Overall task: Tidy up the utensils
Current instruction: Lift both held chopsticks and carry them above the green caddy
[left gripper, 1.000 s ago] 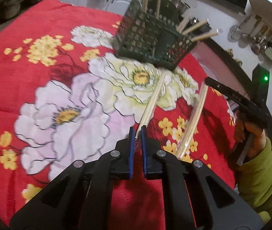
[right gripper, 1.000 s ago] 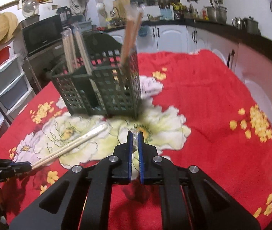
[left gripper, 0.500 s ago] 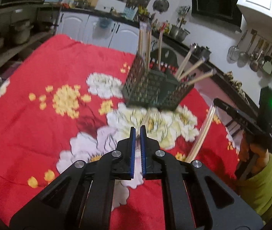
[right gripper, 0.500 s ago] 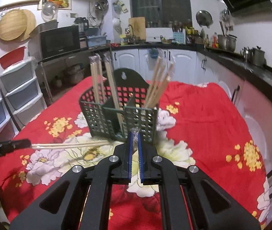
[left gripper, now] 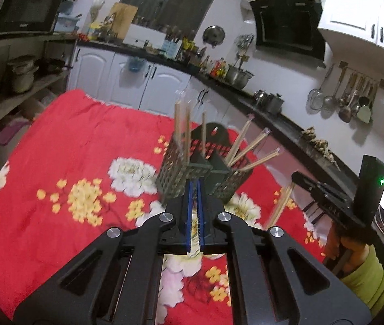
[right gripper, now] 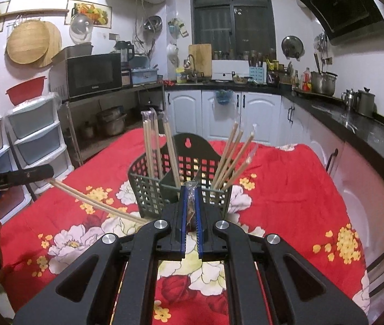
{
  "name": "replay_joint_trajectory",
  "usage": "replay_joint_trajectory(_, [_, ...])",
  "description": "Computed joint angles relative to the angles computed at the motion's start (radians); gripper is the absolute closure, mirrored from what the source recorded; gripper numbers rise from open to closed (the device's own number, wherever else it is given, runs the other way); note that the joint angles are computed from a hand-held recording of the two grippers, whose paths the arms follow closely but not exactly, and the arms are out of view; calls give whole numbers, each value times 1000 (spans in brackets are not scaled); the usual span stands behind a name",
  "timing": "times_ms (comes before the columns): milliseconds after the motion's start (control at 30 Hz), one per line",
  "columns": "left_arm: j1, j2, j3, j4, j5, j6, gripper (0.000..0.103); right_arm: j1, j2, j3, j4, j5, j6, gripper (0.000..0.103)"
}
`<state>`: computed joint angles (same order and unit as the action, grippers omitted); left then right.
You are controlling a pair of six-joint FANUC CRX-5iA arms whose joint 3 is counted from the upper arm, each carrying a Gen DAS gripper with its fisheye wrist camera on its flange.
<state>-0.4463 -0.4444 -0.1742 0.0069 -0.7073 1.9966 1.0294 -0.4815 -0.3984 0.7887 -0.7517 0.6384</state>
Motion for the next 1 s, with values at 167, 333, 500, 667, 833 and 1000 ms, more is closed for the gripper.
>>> replay_joint_trajectory(167, [-17, 30, 53, -14, 16, -20, 103, 6, 2, 10, 30, 20, -1, 98])
replay_joint_trajectory(333, [-25, 62, 94, -11, 27, -50, 103, 4, 1, 19, 57, 42, -6, 98])
replay_joint_trajectory(500, [-29, 89, 120, 17, 47, -96, 103, -3, 5, 36, 69, 55, 0, 98])
replay_joint_trajectory(667, [-39, 116, 153, 34, 69, -131, 103, -8, 5, 48, 104, 67, -10, 98])
replay_joint_trajectory(833, [-53, 145, 200, 30, 91, -150, 103, -16, 7, 62, 131, 92, -6, 98])
replay_joint_trajectory(1000, [-69, 178, 256, 21, 117, -167, 103, -30, 16, 83, 147, 113, -7, 98])
